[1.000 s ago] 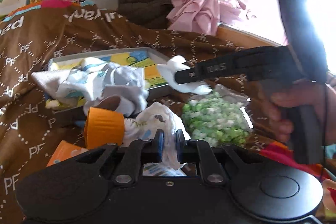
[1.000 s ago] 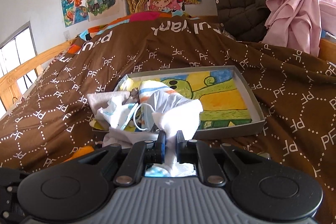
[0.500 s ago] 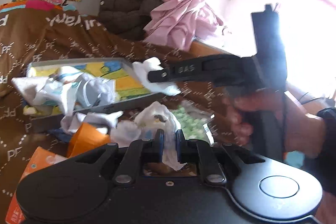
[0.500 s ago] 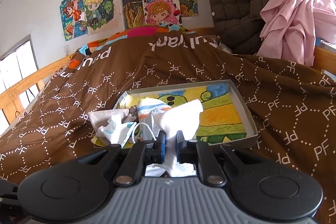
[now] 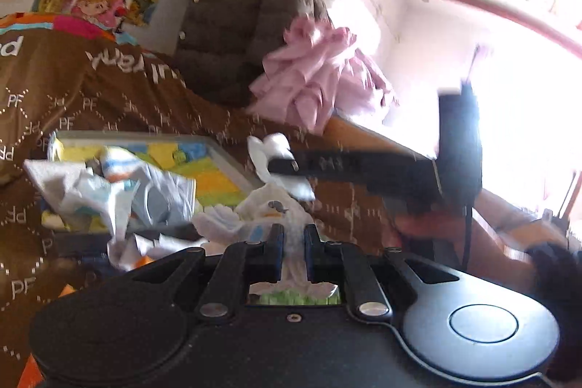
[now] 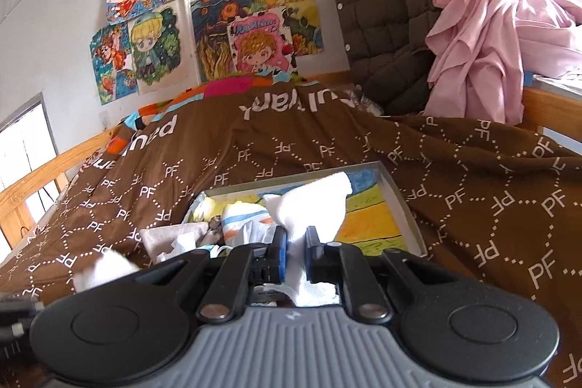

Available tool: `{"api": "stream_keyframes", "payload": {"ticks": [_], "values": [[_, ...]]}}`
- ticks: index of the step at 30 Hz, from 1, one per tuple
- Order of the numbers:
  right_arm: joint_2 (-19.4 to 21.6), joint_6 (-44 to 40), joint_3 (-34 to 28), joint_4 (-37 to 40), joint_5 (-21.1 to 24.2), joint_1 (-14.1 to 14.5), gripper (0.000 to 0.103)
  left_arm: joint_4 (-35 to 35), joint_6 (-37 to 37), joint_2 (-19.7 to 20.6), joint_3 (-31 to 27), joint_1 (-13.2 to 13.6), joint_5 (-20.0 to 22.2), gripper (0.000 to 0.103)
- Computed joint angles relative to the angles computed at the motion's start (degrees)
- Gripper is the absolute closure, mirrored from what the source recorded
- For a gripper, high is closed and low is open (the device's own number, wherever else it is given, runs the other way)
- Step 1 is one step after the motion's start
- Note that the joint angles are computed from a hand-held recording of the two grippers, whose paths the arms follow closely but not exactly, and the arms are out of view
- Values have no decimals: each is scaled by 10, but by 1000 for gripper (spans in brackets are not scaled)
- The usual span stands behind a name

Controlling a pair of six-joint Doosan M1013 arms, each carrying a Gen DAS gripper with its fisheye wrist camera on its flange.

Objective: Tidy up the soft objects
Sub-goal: 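Carry the white cloth in the left tool over the tray while the right tool carries its cloth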

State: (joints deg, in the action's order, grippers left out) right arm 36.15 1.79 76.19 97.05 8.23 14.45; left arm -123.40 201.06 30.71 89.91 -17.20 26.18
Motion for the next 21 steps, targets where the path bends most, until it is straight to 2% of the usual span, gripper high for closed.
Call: {"api": "stream_keyframes", "payload": {"ticks": [4, 6, 9, 11, 14, 17, 19, 21], "values": [[4, 67, -4, -66, -1, 0, 92, -37, 39, 3, -12, 3, -6, 91], [7, 67, -7, -70, -2, 1, 92, -40, 40, 10, -28, 4, -19, 91], [13, 59, -15, -64, 1, 1, 92, -71, 84, 24, -54, 4, -32, 91], [21, 110, -26, -120, -5, 2, 92, -101, 112, 37, -74, 5, -33, 91], [33, 243, -43, -257, -7, 3, 92, -176, 173, 54, -91, 7, -30, 91], [47, 426, -66, -439, 5, 6, 92, -206, 176, 66, -101, 14, -29, 91], [56, 491, -81, -506, 16, 9, 92, -221, 183, 72, -108, 19, -38, 91], [63, 519, -93, -542, 22, 12, 92, -241, 188, 77, -112, 23, -43, 91]]}}
